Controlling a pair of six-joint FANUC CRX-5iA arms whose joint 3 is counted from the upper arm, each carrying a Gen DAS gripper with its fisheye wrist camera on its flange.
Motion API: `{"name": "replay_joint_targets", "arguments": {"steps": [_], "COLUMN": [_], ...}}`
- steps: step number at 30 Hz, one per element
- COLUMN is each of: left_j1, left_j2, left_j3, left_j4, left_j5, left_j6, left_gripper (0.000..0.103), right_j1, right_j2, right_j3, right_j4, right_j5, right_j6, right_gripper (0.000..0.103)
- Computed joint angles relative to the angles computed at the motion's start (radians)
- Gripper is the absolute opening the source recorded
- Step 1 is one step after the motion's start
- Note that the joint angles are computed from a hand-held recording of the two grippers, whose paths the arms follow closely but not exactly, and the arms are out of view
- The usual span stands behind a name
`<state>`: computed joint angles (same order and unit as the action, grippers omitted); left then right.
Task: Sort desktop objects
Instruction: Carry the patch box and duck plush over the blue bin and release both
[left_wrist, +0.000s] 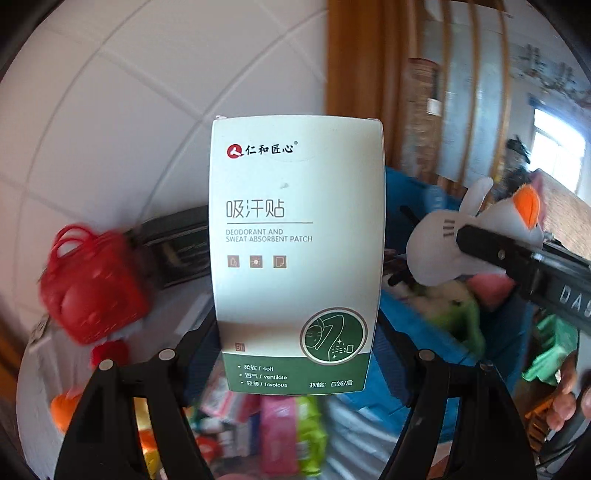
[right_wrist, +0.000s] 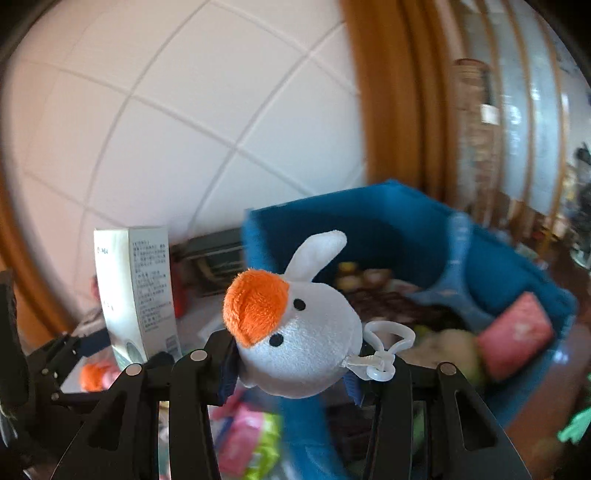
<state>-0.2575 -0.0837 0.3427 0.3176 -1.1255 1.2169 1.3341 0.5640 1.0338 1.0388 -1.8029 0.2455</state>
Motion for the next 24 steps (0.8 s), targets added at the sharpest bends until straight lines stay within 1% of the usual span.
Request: {"name": "replay_joint_targets", "arguments": {"steps": [3,8,12,15,17,19,20,22,24], "left_j1": [-0.091,-0.229,-0.302,-0.333,-0.353,-0.371,-0.376,-0.383,-0.393], "left_j2": [0.063,0.182,0.283,0.35,0.378,0.4,0.423,0.426,0.429], "left_j3": [0.089,0.256,0.388,0.475,0.52,0.564,0.602,0.607,0.612], "left_j4": [-0.042,-0.149,-0.212,-0.251,-0.284,-0.312,-0.32,-0.337,-0.356], "left_j5": [-0.011,-0.058,-0.133,-0.182,-0.207,-0.227,-0.241,-0.232,-0.226], "left_j6": [0.04,0.114,0.168,0.192,0.204,0.224,0.233,0.251,0.263], "left_gripper": [0.076,0.076,0.076,0.076,0.076,0.076,0.077,0.078,0.08], "right_j1": [0.016,0.007,-0.018,-0.043,-0.064,-0.082,-0.089,-0.108,-0.113], "right_j2": [-0.123,-0.234,-0.309,-0.355,-0.389,-0.408,-0.412,-0.427,-0.442], "right_j3": [-0.185,-0.353,-0.465,-0.539,-0.594,-0.621,-0.629,-0.658,-0.68], "right_j4": [0.007,0.005,-0.028,-0.052,-0.067,-0.076,-0.078,-0.083,-0.089], "right_j5": [-0.043,-0.119,-0.118,-0.102,-0.082,-0.077,-0.082,-0.085,-0.08], "right_j6": [-0.075,-0.107,-0.103,-0.101,-0.1,-0.089,-0.086,-0.087,-0.092], "right_gripper": [0.045,0.045,0.045,0.045,0.046,0.047,0.049,0.052,0.065]}}
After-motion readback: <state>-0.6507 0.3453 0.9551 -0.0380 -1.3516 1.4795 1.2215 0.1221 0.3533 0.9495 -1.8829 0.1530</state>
